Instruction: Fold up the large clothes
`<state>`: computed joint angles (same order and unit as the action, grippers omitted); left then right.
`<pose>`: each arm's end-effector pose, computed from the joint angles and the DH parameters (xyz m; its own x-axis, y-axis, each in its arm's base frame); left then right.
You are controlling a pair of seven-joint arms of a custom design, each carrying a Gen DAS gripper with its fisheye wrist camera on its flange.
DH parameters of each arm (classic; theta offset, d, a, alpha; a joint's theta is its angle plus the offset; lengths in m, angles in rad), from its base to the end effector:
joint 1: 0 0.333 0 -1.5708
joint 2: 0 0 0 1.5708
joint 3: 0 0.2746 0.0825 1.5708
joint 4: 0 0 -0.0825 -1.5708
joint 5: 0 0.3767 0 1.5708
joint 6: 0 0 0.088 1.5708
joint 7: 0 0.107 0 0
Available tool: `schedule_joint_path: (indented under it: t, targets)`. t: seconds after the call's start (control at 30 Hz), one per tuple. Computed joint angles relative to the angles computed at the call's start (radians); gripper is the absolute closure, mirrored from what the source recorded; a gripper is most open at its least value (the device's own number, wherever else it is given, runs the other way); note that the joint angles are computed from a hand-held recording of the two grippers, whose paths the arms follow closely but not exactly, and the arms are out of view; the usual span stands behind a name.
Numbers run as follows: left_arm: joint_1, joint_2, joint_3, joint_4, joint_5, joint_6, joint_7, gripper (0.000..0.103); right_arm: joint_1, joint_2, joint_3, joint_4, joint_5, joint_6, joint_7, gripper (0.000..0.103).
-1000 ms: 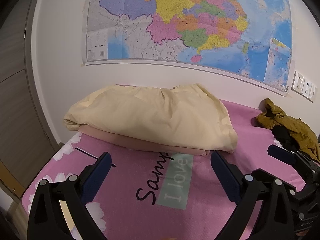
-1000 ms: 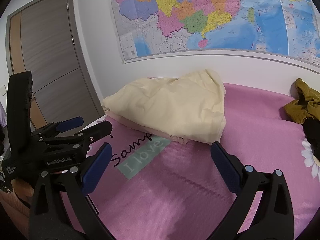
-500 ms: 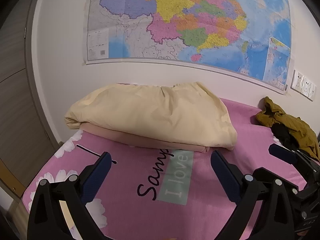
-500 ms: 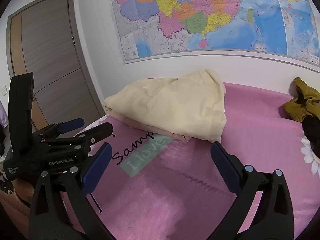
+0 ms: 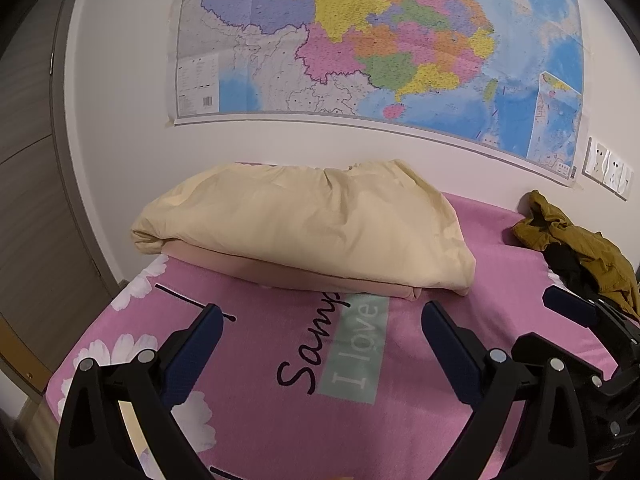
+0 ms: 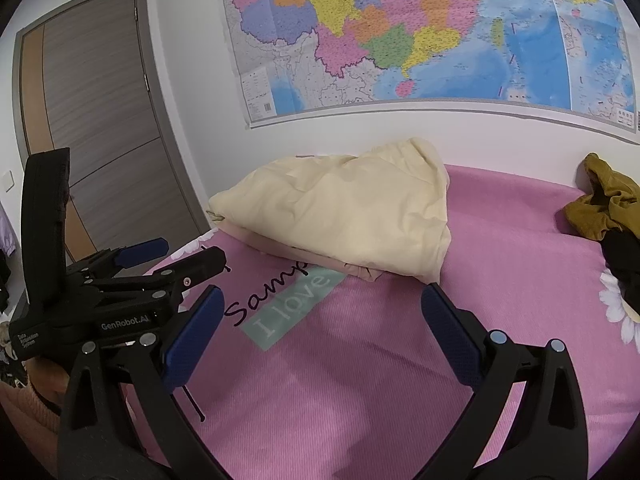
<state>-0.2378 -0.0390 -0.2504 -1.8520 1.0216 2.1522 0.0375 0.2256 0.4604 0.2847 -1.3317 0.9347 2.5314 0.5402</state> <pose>0.5284 -0.2432 0.5474 0.5412 -0.8399 0.0410 -0.4432 -0.3263 -0.8349 0.6485 0.3021 0.5251 0.8220 -0.5316 -0.2043 -0.3968 -0.2772 -0.8751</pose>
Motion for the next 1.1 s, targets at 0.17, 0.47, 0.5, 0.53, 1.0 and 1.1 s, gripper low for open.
schedule_joint_path:
  t: [0.17, 0.47, 0.5, 0.53, 1.0, 1.1]
  targets:
    - [0.000, -0.003, -0.001, -0.004, 0.000, -0.002, -0.005, 0.007, -0.003, 0.007, 0.001, 0.011, -0.002, -0.008, 0.001, 0.006]
    - [-0.001, -0.002, -0.001, -0.006, -0.002, -0.002, -0.006, 0.007, -0.006, 0.011, 0.003, 0.014, -0.006, -0.012, 0.003, 0.006]
    - [-0.001, -0.004, -0.001, -0.009, -0.002, -0.001, -0.007, 0.007, -0.004, 0.011, 0.001, 0.014, -0.009, -0.009, 0.006, 0.006]
    - [0.000, -0.004, -0.001, -0.009, -0.003, 0.001, -0.006, 0.007, -0.004, 0.010, 0.001, 0.013, -0.008, -0.008, 0.006, 0.006]
    - [0.002, -0.003, 0.000, -0.011, -0.008, 0.008, -0.001, 0.007, -0.003, 0.005, -0.001, 0.006, -0.012, -0.014, 0.009, 0.006]
    - [0.003, -0.001, 0.001, -0.009, -0.011, 0.008, 0.001, 0.007, -0.003, 0.008, -0.002, 0.011, -0.015, -0.017, 0.012, 0.006]
